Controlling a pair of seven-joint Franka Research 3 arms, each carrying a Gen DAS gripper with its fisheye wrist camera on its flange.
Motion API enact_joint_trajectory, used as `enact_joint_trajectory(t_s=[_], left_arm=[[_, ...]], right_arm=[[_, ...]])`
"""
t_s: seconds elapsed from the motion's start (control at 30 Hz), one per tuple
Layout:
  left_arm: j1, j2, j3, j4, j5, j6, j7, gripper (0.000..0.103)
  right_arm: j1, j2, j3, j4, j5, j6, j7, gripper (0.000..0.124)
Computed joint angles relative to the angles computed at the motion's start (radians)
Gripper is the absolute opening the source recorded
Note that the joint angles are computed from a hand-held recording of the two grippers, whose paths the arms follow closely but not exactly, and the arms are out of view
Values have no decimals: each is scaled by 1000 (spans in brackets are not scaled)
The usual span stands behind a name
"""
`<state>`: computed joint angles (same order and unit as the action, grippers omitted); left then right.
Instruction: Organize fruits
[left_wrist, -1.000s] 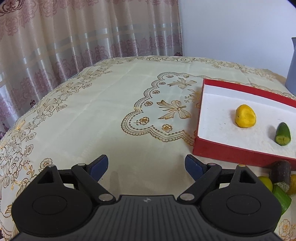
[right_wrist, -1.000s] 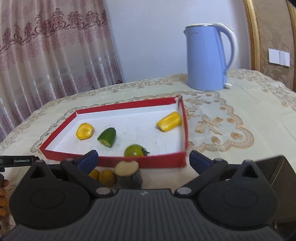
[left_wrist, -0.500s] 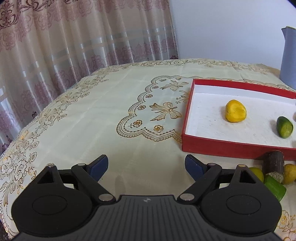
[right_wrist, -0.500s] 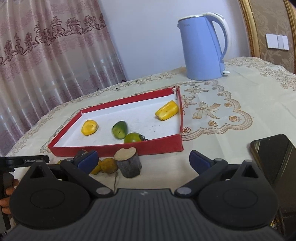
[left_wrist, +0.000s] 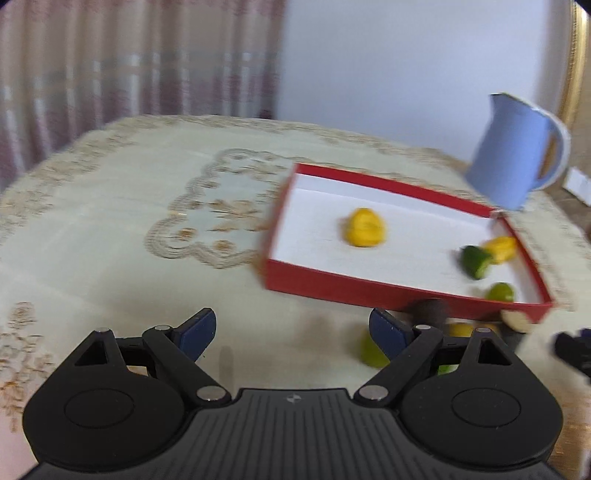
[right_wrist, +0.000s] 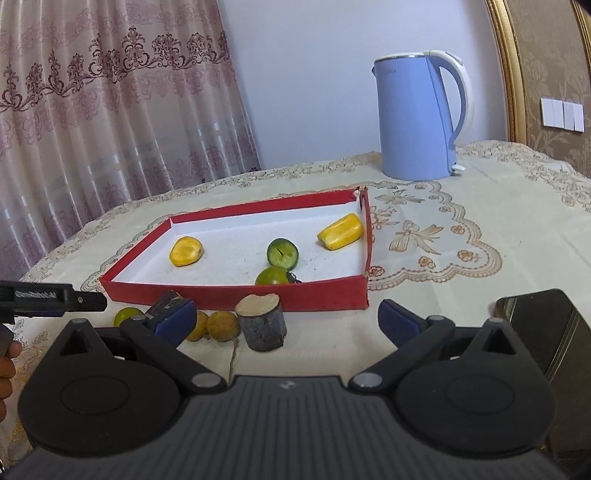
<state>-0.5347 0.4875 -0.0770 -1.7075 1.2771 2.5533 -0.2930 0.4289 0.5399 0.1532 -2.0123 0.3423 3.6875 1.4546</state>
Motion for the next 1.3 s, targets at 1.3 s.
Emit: enact_joint_trajectory(t_s=[1.3], left_arm=[[-44, 57, 15, 94, -26, -201, 151, 91]], right_arm=[[-18, 4, 32, -3, -20, -8, 14, 103]])
